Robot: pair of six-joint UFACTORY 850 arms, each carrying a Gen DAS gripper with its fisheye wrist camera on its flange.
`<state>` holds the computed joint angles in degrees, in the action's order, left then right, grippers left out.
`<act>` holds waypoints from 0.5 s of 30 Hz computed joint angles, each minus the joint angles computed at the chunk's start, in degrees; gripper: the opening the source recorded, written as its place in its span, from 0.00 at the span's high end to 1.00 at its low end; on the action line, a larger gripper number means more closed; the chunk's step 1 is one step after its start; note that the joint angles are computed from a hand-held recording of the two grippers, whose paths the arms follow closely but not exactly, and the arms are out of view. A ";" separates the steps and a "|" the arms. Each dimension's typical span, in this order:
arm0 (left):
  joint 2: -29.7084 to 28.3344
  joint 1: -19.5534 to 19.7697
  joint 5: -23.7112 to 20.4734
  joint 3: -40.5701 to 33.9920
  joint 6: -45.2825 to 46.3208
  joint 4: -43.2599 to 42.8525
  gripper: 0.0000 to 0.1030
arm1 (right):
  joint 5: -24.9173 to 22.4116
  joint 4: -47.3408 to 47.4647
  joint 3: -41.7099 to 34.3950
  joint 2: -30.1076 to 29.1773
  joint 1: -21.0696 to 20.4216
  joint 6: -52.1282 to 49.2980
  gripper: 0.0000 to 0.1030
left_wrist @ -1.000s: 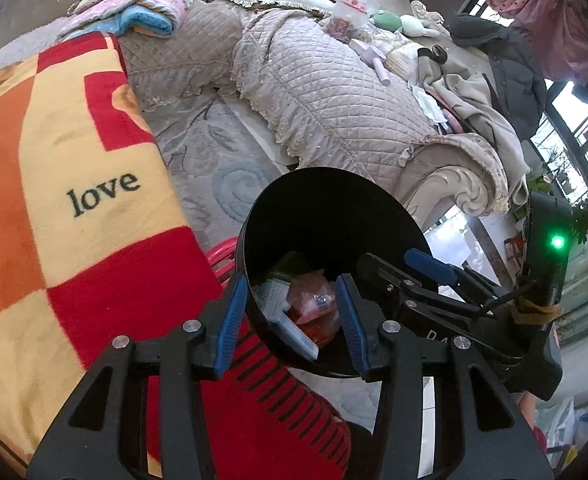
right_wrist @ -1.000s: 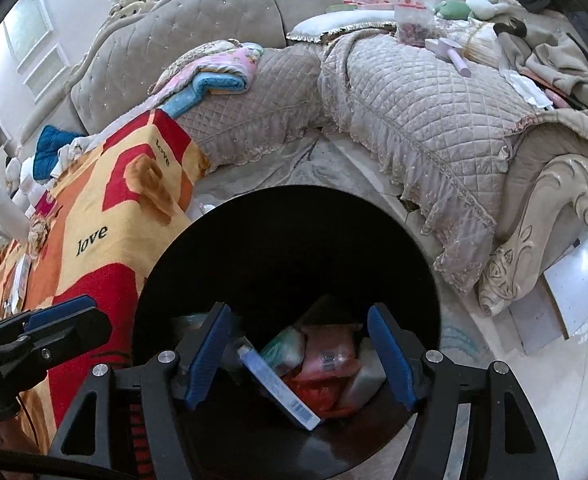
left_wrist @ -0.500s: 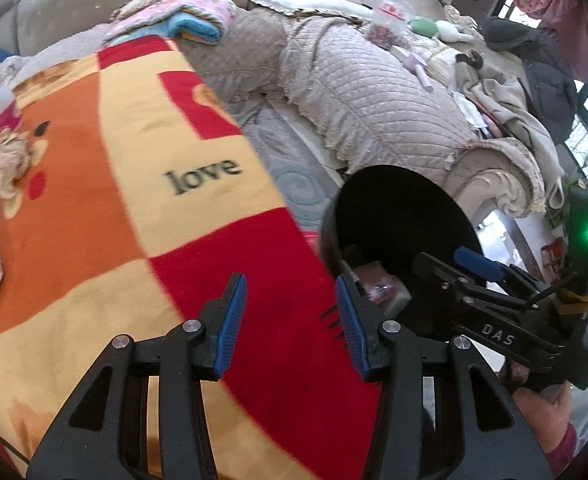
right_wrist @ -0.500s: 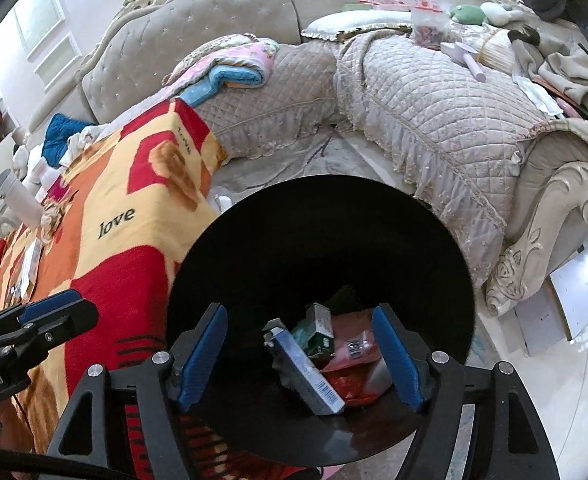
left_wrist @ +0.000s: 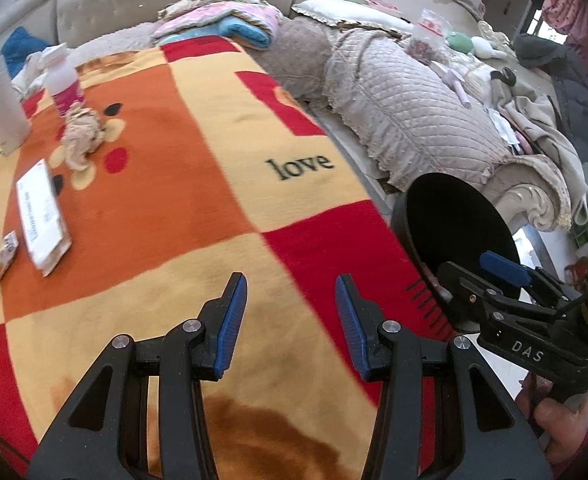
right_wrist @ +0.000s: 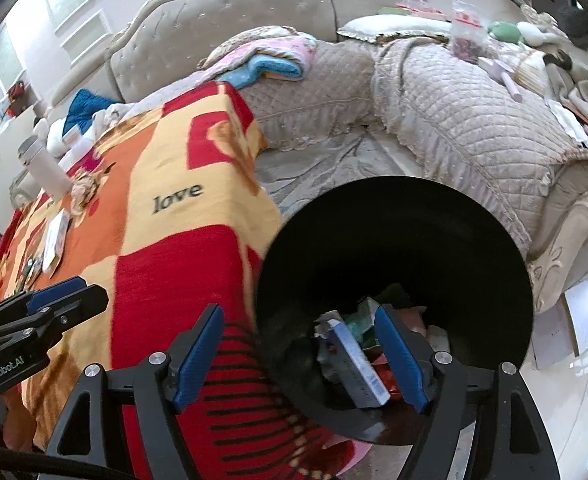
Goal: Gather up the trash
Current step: 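Move both open tools back over the blanket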
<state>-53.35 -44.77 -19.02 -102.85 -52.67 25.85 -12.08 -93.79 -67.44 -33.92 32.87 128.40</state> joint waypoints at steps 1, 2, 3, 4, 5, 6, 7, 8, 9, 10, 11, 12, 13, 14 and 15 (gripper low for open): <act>0.34 0.08 -0.01 0.56 -0.95 0.88 0.57 | 0.09 0.40 -0.28 -0.14 0.22 -0.52 0.26; 0.88 0.18 0.05 1.52 -2.51 2.36 0.57 | 0.28 1.19 -0.84 -0.38 0.62 -1.57 0.25; 1.28 0.26 0.06 2.24 -3.77 3.53 0.57 | 0.35 1.86 -1.29 -0.61 0.94 -2.46 0.25; 1.65 0.35 0.07 2.91 -4.90 4.61 0.57 | 0.40 2.76 -1.78 -0.84 1.24 -3.68 0.25; 2.06 0.44 0.06 3.62 -6.07 5.71 0.57 | 0.40 3.76 -2.23 -1.08 1.51 -4.92 0.25; 2.54 0.56 0.06 4.49 -7.56 7.10 0.57 | 0.44 5.14 -2.85 -1.41 1.83 -6.61 0.25; 3.05 0.73 0.10 5.44 -9.05 8.42 0.57 | 0.52 6.43 -3.45 -1.73 2.09 -8.14 0.25; 3.58 0.96 0.21 6.41 -10.35 9.44 0.57 | 0.66 7.84 -4.08 -2.06 2.33 -9.79 0.25; 4.15 1.16 0.42 7.45 -11.55 10.33 0.57 | 0.74 9.04 -4.64 -2.39 2.57 -11.19 0.25; 4.59 1.39 0.52 8.25 -12.55 11.01 0.57 | 0.85 10.25 -5.26 -2.75 2.81 -12.65 0.25; 5.10 1.68 0.62 9.18 -13.90 12.00 0.57 | 0.98 11.83 -5.97 -3.18 3.07 -14.45 0.25; 5.48 1.87 0.67 9.84 -14.78 12.66 0.57 | 1.11 13.11 -6.50 -3.51 3.27 -15.89 0.24; 6.06 2.19 0.83 10.90 -15.96 13.54 0.57 | 1.26 15.13 -7.22 -3.94 3.54 -18.17 0.24; 6.49 2.45 0.93 11.70 -16.86 14.18 0.57 | 1.43 17.73 -8.09 -4.49 3.82 -21.19 0.24; 6.99 2.73 1.01 12.62 -17.97 15.00 0.57 | 1.44 20.24 -8.88 -4.98 4.13 -24.09 0.24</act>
<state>-46.35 -42.04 -18.02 -90.23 -70.64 40.85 -10.64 -73.56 -76.32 -38.90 37.00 104.30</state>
